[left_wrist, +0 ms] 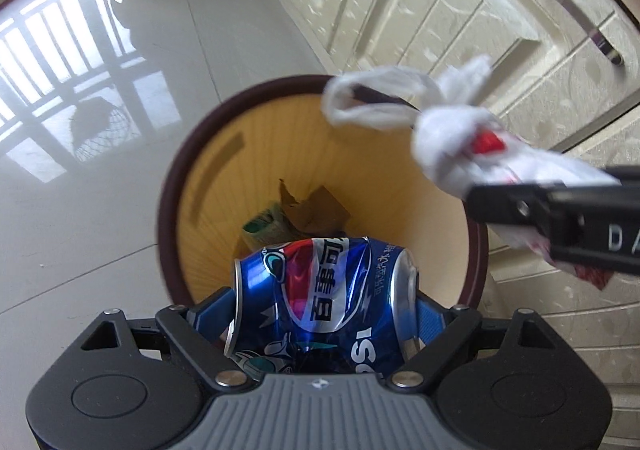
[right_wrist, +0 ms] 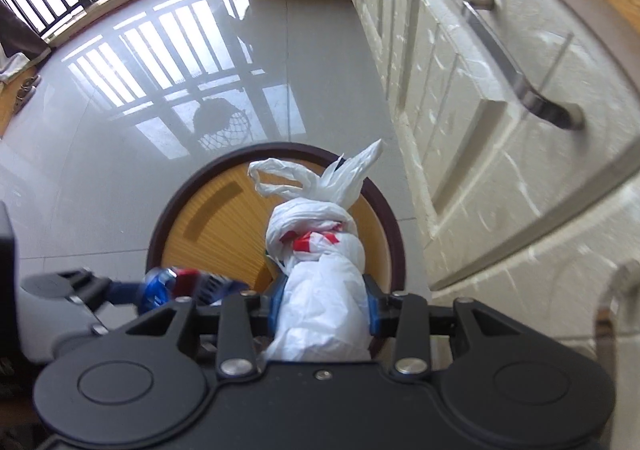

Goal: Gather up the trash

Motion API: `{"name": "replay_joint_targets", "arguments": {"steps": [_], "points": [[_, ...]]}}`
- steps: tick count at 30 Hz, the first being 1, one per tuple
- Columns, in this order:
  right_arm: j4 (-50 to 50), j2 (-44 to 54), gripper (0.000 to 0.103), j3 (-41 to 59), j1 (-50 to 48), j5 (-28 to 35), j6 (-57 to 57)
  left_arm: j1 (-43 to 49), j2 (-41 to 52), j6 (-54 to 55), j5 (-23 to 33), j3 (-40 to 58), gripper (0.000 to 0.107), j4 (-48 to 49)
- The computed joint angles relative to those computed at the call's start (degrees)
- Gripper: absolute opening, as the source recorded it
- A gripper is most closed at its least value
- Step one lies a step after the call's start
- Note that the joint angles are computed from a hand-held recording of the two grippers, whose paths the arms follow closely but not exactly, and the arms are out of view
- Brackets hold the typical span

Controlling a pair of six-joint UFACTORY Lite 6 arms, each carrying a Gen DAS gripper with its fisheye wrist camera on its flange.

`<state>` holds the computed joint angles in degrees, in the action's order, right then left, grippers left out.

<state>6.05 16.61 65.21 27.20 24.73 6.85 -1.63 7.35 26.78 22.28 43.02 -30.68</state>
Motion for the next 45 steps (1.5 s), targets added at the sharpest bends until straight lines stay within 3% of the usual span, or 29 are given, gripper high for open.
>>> {"name": "replay_joint_targets", "arguments": {"steps": [2, 4, 6, 17, 28, 34, 45], "points": [[5.4, 0.7, 0.041, 0.6, -0.4, -1.5, -4.9, 1.0, 1.5, 5.5, 0.5, 0.6, 0.092, -5.9], [13.5, 1.7, 0.060, 0.9, -1.5, -3.3, -12.6, 1.6, 2.5, 6.5, 1.0, 0.8, 0.095, -8.1], [13.6, 2.2, 0.066, 0.8, -1.7, -3.7, -11.9, 1.3, 2.8, 4.5, 0.8, 0.7, 0.099, -6.0], [6.0, 4.9, 0.067, 0.6, -2.6, -3.0, -7.5, -0.5, 2.6, 0.9, 2.1, 1.6, 0.103, -0.4], [2.5, -1.1, 0.080, -1.7, -1.2, -0.1, -5.1, 0.5, -5.9, -7.5, 6.4, -0.5, 0.103, 8.2], [0.3, -6.2, 0.097, -2.5, 0.0, 2.3, -2.6, 1.8, -12.9, -12.3, 10.6, -1.7, 0.103, 13.3], [-6.2, -16.5, 0.103, -2.1, 2.0, 8.2, 4.1, 3.3, -29.2, -17.2, 21.8, -1.8, 0.103, 18.7]]}}
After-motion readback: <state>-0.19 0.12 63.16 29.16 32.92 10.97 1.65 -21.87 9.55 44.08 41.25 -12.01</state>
